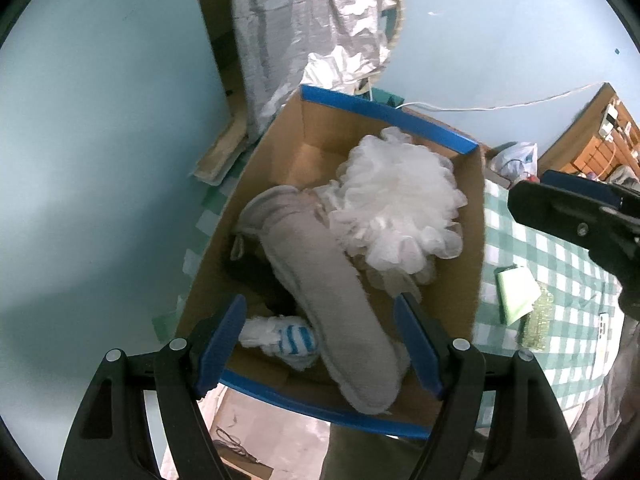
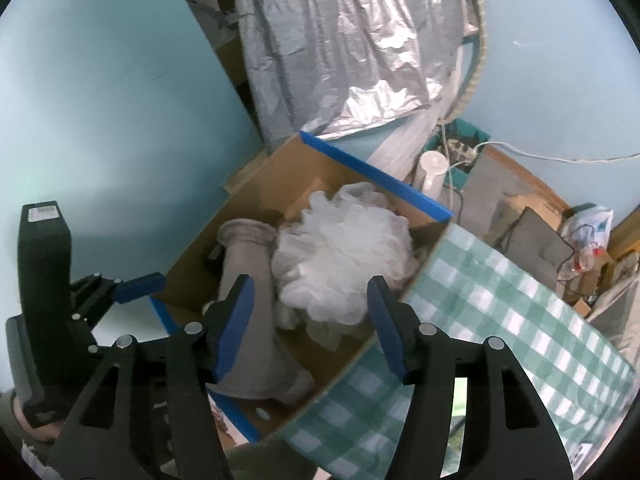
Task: Organize soft objects
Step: 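Move both tools back over the light green cloth and green scrubber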
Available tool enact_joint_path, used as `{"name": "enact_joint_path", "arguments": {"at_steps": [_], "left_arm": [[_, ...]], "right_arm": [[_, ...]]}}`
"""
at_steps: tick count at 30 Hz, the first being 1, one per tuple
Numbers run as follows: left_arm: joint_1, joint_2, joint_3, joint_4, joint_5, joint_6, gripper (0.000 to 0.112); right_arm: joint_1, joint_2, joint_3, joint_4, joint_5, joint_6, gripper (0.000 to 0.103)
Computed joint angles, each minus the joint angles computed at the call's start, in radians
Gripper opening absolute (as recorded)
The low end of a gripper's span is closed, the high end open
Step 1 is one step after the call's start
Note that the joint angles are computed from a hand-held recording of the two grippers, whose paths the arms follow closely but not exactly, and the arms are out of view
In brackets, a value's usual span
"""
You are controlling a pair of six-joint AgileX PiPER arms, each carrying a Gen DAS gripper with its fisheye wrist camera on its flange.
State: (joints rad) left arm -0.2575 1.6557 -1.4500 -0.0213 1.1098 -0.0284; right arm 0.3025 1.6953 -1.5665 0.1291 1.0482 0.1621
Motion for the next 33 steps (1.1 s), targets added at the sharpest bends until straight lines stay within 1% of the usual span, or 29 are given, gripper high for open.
{"name": "enact_joint_path", "arguments": {"at_steps": [5, 11, 22, 33], "left_arm": [[-0.045, -0.008, -0.014, 0.007, 0.012, -0.022, 0.078], [-0.112, -0.012, -0.033, 0.022, 0.023, -0.060, 0.078], [-0.256, 0.015, -0.069, 0.029, 0.037, -0.120, 0.078], [-0.382, 0.077, -0.135, 0.031, 0.051, -0.124, 0.078]], "right_arm": [[-0.030, -0.054, 0.061, -0.004, 0.000, -0.018, 0.060], [-0.097, -0.124, 0.150, 0.007, 0.003, -0.059, 0.061], [-0.306, -0.244, 0.328, 0.048, 0.028, -0.172, 0.062], [-0.509, -0.319, 0.464, 0.063, 0.049, -0.285, 0.062]]}}
